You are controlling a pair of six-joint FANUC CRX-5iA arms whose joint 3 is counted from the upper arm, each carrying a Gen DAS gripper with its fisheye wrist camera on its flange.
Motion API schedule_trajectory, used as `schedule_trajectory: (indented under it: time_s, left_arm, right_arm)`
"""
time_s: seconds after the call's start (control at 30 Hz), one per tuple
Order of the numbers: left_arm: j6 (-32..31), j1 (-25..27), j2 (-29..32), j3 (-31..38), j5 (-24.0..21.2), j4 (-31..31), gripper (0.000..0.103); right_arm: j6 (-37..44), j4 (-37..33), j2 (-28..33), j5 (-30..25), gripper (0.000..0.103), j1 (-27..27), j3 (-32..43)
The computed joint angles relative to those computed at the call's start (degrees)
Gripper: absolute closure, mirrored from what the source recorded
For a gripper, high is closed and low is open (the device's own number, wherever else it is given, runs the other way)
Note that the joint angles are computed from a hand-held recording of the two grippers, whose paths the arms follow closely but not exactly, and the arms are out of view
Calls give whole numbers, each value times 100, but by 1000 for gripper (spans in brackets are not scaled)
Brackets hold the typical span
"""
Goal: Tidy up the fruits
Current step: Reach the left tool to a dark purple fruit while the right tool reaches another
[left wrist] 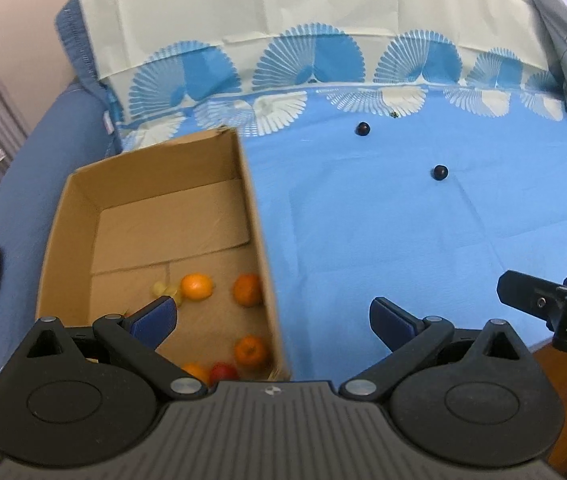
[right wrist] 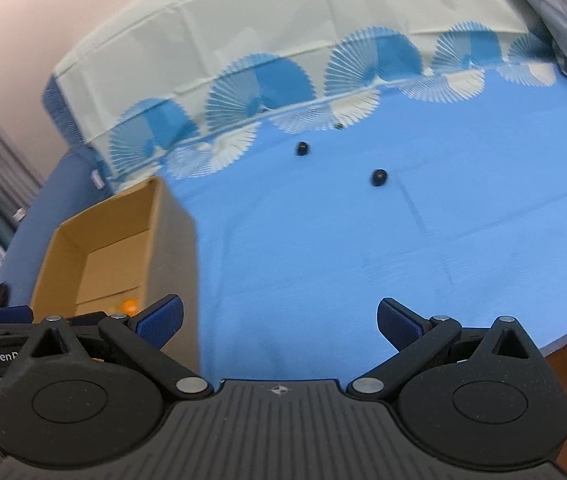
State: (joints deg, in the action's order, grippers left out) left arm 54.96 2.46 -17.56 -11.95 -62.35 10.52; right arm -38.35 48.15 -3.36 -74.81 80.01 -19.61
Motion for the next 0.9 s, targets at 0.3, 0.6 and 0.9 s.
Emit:
schedule_trajectory:
  time_s: [0.3, 0.6, 0.9]
  left_arm:
    - [1217, -1209, 1510, 951, 457, -964, 0]
    - [1649, -1788, 3132, 1949, 1276, -1112, 0]
    - [1628, -2114, 5230, 3869, 1675, -918, 0]
  right_arm:
    - [286, -339, -245, 775, 1, -1004, -576]
    - [596, 178, 97, 1709, 1, -2166, -1166]
    - [542, 1590, 977, 2793, 1, -3603, -1504]
